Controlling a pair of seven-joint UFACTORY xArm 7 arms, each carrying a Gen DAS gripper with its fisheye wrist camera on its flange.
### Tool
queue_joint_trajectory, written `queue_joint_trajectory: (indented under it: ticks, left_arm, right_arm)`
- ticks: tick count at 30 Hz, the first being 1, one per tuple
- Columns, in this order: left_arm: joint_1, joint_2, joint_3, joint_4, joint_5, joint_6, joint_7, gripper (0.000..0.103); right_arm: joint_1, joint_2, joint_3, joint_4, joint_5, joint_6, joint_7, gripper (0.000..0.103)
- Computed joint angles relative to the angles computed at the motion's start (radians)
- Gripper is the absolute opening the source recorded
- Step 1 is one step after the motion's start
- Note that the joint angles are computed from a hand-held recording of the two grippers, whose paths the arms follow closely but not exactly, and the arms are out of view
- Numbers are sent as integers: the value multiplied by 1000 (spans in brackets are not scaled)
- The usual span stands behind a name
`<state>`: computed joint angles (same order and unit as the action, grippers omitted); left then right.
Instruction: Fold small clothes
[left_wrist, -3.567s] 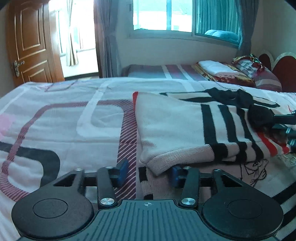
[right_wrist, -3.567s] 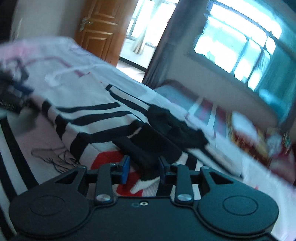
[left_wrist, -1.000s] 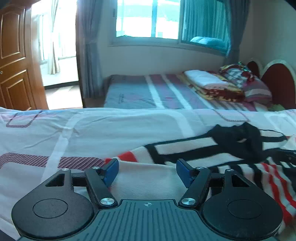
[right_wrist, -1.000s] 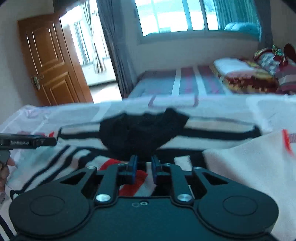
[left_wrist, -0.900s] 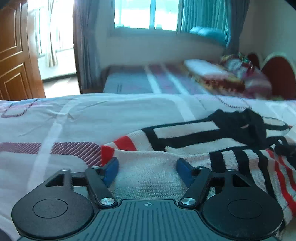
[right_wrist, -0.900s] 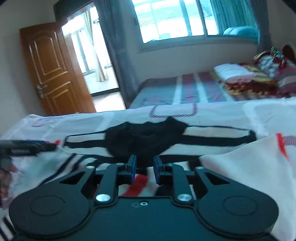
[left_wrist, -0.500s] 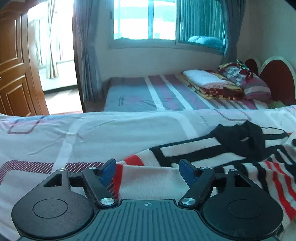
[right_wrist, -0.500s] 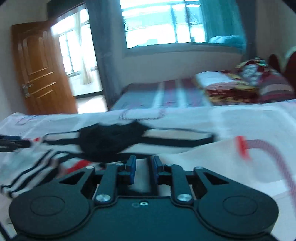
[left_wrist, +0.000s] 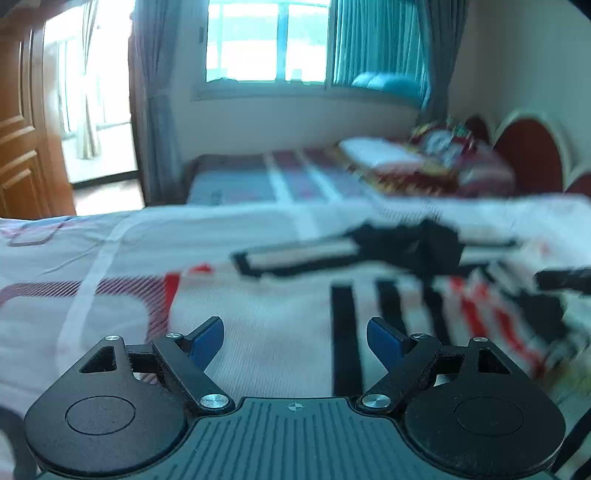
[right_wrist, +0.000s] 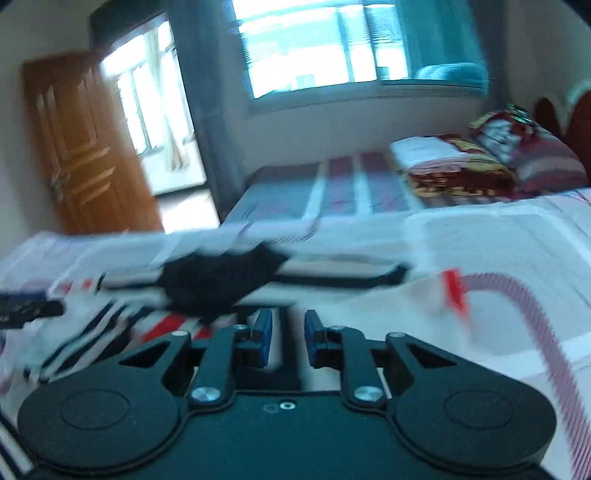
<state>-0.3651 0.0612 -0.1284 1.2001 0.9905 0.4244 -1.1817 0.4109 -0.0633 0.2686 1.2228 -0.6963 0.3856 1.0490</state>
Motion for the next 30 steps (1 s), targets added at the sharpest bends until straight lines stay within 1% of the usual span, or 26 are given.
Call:
queue_joint_trajectory:
  ticks: [1,2,3,4,5,6,7,8,9,10,11,14,16,18,19,20,21,22,23,24,25,26,27,28,29,30]
  left_arm:
    - [-1,-9,-2,-21,-11,5,9,85]
    - [3,-19,-3,-43,-33,-3,21,85]
    - [4,-33,-4,-69,-12,-9,-6,85]
    - [8,-47,-6,-90,14,-13,-32,85]
    - [13,-57,-11,-103,23,-10,-40,85]
    - [19,-61,-14,-110,39,-16,-60,85]
    - [24,-61,-18,-112,47,-16,-74,85]
    - [26,-58,-23,-106,38,-7,-61,85]
    - [26,-56,-28,-101,28,3,-48,85]
    - [27,-57,-30,-100,16,8,-37,85]
    - [28,-64,-31,-102,6,12,-30,85]
    - [37,-79,-35,-124,-33,7,17,85]
    - [42,-81,-38,-132,-46,1,59,85]
    - [46,-78,-39,-127,-70,1,78,85]
    - [43,-82,-44,-119,-75,25,80,85]
    - [58,-98,-74,-117,-38,58,49,85]
    - [38,-124,-61,-133,23,48,-15,85]
    - [45,-149,-66,-154,55,14,-65,85]
    - [51,-161,-73,-166,60,-4,-92,85]
    - [54,-160,-81,-171,41,-8,-92,85]
    - [54,-148,-86,-171,9,-1,-63,85]
    - [35,-132,-73,-169,7,19,-62,85]
    - [57,-126,-94,-182,46,13,-100,85]
    - [78,-130,-114,-192,103,6,-140,85]
    - [57,-134,-96,-197,119,9,-151,85]
    - [56,-142,-93,-203,106,12,-137,85]
  right_arm:
    - [6,-4,8,-3,1,20,8,23]
    - [12,-10,18,-3,-10,65,35,26]
    - [13,-28,25,-18,-28,93,83,30]
    - [10,-54,23,-46,-12,89,124,43]
    - [8,-75,21,-71,31,84,141,46]
    - [10,-84,14,-90,96,68,128,46]
    - [17,-82,4,-103,176,36,89,44]
    - [32,-78,-16,-115,228,8,49,39]
    - [16,-67,5,-107,239,2,25,32]
    - [17,-49,17,-88,237,8,0,11]
    - [19,-43,19,-78,247,8,-22,10]
    - [4,-69,33,-82,199,5,34,9]
    - [8,-96,37,-96,224,11,14,9]
    - [6,-104,51,-104,237,46,-1,10]
    - [-1,-90,63,-93,220,84,6,10]
    - [-11,-74,73,-89,181,91,37,12]
    - [-13,-70,74,-84,150,89,58,15]
    - [1,-72,67,-70,105,119,89,23]
    - [-26,-96,100,-69,19,145,158,23]
    - [-50,-124,123,-82,-52,132,203,23]
    - [-36,-144,110,-95,-81,108,211,22]
    - [-3,-142,83,-96,-68,92,181,21]
    - [-12,-131,97,-93,-19,76,113,21]
    - [1,-109,96,-82,9,81,51,20]
    - [17,-81,96,-67,38,109,-18,18]
    - [37,-50,88,-56,50,141,-60,18]
